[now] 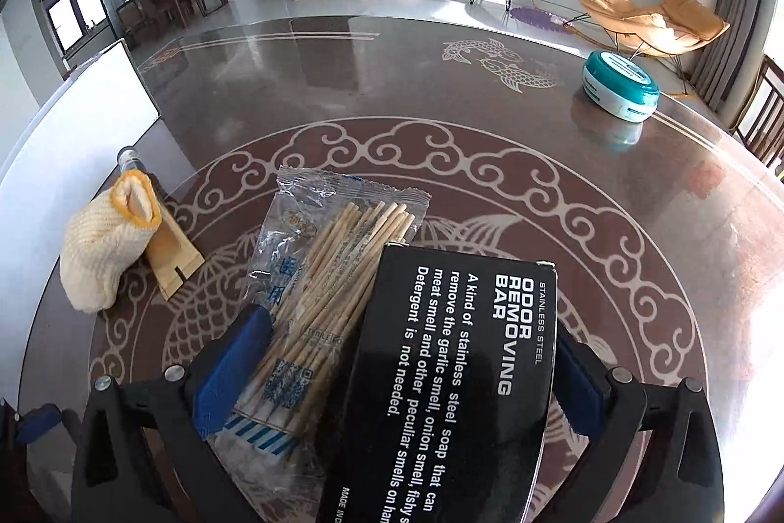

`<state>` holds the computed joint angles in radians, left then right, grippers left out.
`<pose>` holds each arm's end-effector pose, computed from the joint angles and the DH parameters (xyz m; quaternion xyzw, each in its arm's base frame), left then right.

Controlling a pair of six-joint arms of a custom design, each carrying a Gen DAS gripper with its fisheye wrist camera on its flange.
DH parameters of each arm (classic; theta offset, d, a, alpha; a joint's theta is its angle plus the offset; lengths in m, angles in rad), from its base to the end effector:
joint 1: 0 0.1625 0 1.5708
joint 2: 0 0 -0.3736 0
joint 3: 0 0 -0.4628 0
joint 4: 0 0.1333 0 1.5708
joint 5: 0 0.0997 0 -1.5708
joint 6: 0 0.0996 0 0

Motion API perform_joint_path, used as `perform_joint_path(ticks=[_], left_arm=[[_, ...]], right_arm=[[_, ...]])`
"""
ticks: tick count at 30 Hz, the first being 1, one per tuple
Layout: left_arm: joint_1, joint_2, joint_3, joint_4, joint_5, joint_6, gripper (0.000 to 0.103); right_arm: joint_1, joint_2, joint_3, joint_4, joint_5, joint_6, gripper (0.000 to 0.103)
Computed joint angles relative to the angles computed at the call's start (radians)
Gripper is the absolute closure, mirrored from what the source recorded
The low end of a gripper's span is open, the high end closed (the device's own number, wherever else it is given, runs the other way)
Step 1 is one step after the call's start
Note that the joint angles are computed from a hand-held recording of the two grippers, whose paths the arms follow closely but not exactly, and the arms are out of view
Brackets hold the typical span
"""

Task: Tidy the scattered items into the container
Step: 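Close the right gripper on the black odor removing bar box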

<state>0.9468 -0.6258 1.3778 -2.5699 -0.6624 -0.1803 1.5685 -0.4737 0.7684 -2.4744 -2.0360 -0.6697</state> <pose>-0.2677 -0.7344 0.0302 0.1435 0.8818 -0.2723 0.3573 0.0865 -0.9082 0.1825 0.2388 -0.8997 0.2029 0.3038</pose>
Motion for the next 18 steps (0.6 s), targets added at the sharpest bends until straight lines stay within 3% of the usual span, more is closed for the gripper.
perform_joint_path(ticks=[3, 7, 10, 13, 18], left_arm=[[0.000, 0.000, 0.000, 0.000, 0.000, 0.000, 0.000], [0.000, 0.000, 0.001, 0.000, 0.000, 0.000, 0.000], [0.000, -0.001, 0.001, 0.000, 0.000, -0.001, 0.000], [0.000, -0.001, 0.001, 0.000, 0.000, -0.001, 0.000], [0.000, -0.002, 0.002, 0.000, 0.000, -0.001, 0.000]], right_arm=[[-0.017, -0.116, 0.183, -0.092, 0.020, -0.021, 0.000], [-0.025, -0.193, 0.303, -0.146, 0.032, -0.033, 0.000], [-0.023, -0.213, 0.339, -0.148, 0.027, -0.079, 0.000], [-0.019, -0.234, 0.367, -0.097, 0.073, -0.131, 0.000], [-0.021, -0.285, 0.427, -0.077, 0.113, -0.087, 0.000]])
